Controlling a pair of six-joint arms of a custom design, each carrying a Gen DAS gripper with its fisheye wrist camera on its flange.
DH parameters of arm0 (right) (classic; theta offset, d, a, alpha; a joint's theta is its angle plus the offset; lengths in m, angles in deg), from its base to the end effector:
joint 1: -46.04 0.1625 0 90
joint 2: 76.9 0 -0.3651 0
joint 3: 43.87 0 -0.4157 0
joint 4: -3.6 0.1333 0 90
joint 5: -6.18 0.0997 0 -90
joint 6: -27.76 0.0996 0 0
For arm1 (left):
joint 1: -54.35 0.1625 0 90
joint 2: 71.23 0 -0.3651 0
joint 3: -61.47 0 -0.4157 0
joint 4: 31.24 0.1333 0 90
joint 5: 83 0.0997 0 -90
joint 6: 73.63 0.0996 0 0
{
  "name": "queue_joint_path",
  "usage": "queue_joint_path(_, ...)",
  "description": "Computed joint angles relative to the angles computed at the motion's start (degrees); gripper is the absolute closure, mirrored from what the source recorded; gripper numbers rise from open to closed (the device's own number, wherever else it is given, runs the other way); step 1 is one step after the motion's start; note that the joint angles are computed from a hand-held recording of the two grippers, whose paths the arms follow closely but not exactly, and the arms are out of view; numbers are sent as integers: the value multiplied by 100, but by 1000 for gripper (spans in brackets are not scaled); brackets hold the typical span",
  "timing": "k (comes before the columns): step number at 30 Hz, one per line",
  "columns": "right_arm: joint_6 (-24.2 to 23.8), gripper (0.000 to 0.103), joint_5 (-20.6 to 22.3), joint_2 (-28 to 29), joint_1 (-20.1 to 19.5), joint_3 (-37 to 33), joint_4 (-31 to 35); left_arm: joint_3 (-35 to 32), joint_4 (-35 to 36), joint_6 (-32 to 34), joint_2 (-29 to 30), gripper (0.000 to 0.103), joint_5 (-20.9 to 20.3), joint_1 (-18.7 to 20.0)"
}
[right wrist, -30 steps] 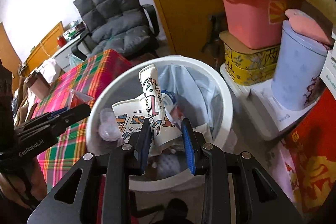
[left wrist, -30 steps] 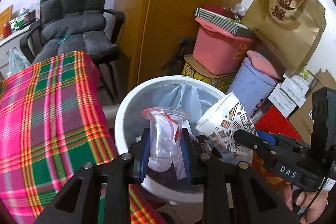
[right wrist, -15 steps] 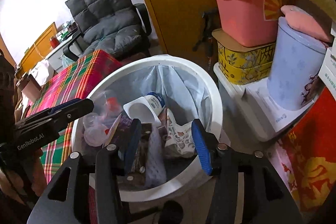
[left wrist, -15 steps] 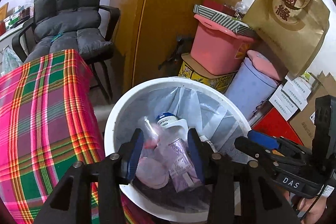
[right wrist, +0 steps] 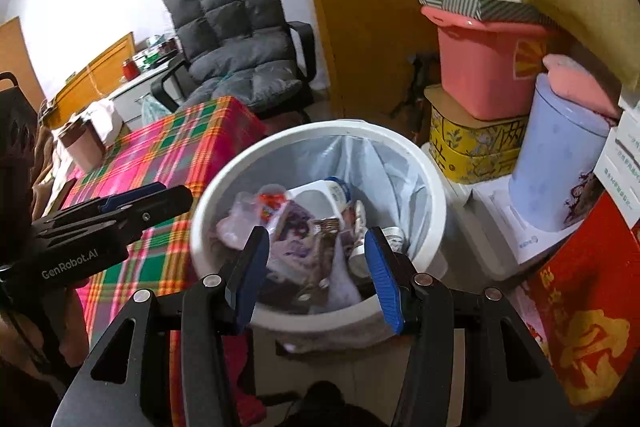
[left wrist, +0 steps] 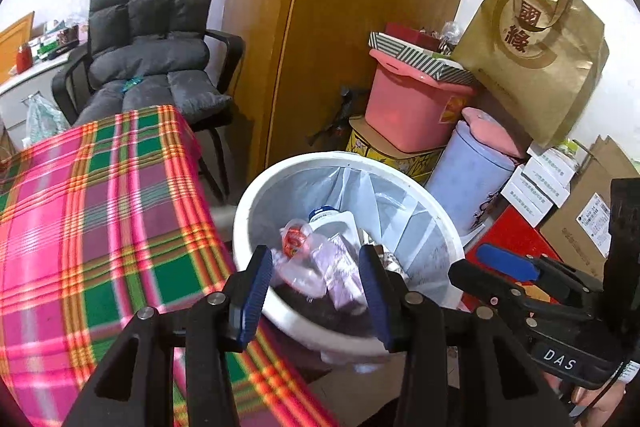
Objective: Collect trash
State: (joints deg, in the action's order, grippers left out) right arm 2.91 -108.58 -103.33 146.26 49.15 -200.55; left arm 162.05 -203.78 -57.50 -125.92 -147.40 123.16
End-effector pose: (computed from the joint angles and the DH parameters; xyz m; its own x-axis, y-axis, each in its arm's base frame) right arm 0.2012 -0.5999 -0.0439 -0.8104 -0.1493 0.5666 -0.5072 0.6627 -0.5509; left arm -0.0647 -0.6549 0.1494 -0.8167 0.2900 -0.4989 0.5381 0.6949 -0.4771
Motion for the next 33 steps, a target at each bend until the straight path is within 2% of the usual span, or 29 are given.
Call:
queue_joint_path(18,-450,51,118,-18,438,774,-523,2059,-1263,-35,-1467,58,909,-346)
queue_joint_path(27,-501,51,154,0,548,973,-573,2734,-1344,-251,-2017,58,1125,-407)
queue_joint_path(33,-500,51,156,14,564,1001,-613,2897,-1312,-385,-2192,58,1188,-399)
